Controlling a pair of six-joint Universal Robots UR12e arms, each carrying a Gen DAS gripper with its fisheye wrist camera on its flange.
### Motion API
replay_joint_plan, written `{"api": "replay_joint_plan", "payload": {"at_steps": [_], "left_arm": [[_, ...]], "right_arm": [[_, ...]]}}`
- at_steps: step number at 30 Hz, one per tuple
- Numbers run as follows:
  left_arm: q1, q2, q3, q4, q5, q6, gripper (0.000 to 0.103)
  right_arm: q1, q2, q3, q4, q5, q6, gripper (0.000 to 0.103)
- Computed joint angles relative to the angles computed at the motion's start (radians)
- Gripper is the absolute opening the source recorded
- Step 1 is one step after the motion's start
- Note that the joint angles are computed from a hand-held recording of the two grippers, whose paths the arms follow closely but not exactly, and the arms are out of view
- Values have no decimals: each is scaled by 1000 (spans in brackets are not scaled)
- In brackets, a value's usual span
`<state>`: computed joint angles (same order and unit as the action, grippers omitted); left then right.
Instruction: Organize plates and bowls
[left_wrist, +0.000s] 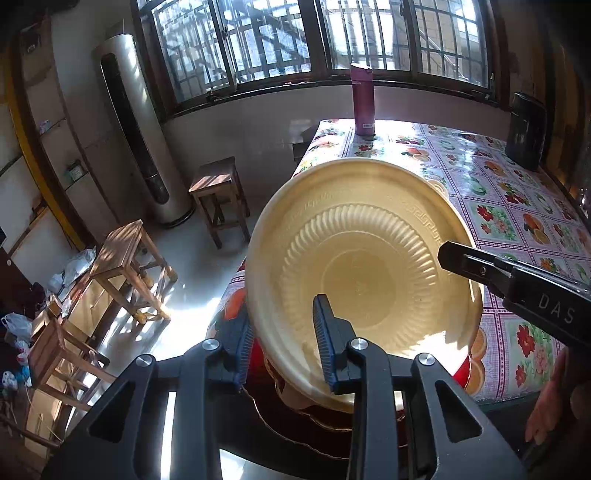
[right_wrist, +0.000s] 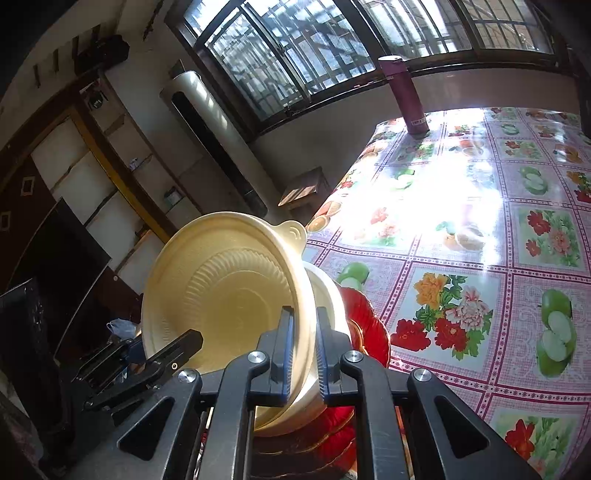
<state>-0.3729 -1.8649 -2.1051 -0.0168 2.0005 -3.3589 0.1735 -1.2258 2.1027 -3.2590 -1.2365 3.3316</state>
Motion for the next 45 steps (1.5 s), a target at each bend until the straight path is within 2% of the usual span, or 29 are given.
{"api": "replay_joint_plan", "payload": {"at_steps": [1, 3, 8, 10, 12, 14, 17, 18, 23, 32, 37, 43, 45], "left_arm": [[-1, 0, -3, 12, 7, -1, 44], [-7, -1, -7, 42, 36, 13, 58], [-15, -1, -19, 114, 84, 29, 78], [-17, -1, -24, 136, 100, 29, 86], [-19, -2, -26, 151, 115, 27, 88], [-20, -2, -26, 152, 124, 23, 91], [-22, -3, -31, 175, 145, 12, 103], [-23, -3, -33, 186, 152, 8, 103], [-29, -1, -32, 195, 181, -9, 103], [-54, -12, -13, 181, 226, -2, 103], [-72, -16, -3, 175, 261, 2, 103], [-81, -13, -2, 153, 270, -41, 103], [-80, -6, -10, 150, 244, -66, 103]], "right_arm": [[0, 0, 1, -3, -2, -1, 11], [1, 0, 1, 1, -4, -3, 14], [9, -1, 4, -1, -39, -31, 17], [8, -5, 12, -27, -42, -37, 31], [0, -10, 24, -71, -20, -32, 62], [-6, -15, 35, -117, -17, -37, 76], [-15, -24, 48, -167, -13, -57, 82], [-19, -27, 52, -181, -7, -57, 88], [-35, -33, 72, -235, 12, -70, 103], [-45, -44, 94, -276, 44, -104, 103], [-60, -50, 109, -298, 65, -94, 103], [-76, -57, 125, -301, 95, -107, 103], [-84, -58, 133, -306, 119, -113, 103]]}}
